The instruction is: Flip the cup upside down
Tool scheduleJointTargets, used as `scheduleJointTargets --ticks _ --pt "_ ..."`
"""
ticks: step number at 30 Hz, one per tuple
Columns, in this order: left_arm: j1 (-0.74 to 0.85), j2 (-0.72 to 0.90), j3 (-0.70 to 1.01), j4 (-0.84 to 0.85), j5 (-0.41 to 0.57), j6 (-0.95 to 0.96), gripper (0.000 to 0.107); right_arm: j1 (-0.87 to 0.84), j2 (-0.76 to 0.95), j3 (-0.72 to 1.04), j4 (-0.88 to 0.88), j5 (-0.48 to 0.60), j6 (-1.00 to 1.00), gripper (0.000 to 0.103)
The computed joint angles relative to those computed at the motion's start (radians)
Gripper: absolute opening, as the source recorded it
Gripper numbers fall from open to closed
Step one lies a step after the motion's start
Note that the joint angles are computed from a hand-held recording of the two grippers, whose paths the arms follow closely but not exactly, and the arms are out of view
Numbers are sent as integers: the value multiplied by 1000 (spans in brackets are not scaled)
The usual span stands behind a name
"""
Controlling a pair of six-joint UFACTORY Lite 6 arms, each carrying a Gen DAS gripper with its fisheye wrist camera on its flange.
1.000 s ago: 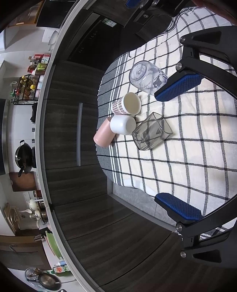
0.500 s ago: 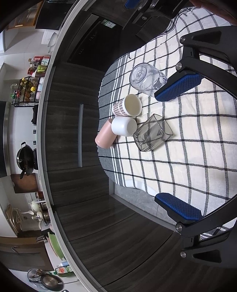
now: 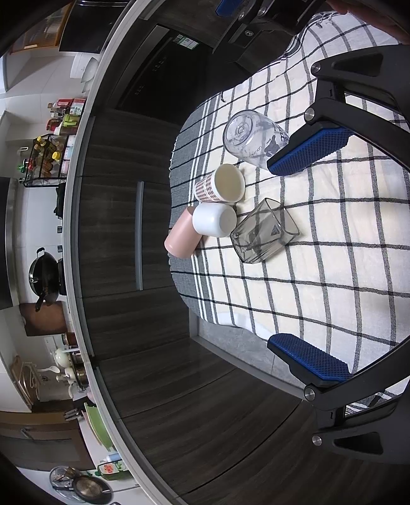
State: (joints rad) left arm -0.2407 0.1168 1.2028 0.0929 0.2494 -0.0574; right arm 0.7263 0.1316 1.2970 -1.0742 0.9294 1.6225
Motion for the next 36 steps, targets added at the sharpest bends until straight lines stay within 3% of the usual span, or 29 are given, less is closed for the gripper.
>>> scheduleJointTargets --ticks 36 --pt "4 -4 1 -42 -3 51 102 -8 -9 -25 -10 -13 20 97"
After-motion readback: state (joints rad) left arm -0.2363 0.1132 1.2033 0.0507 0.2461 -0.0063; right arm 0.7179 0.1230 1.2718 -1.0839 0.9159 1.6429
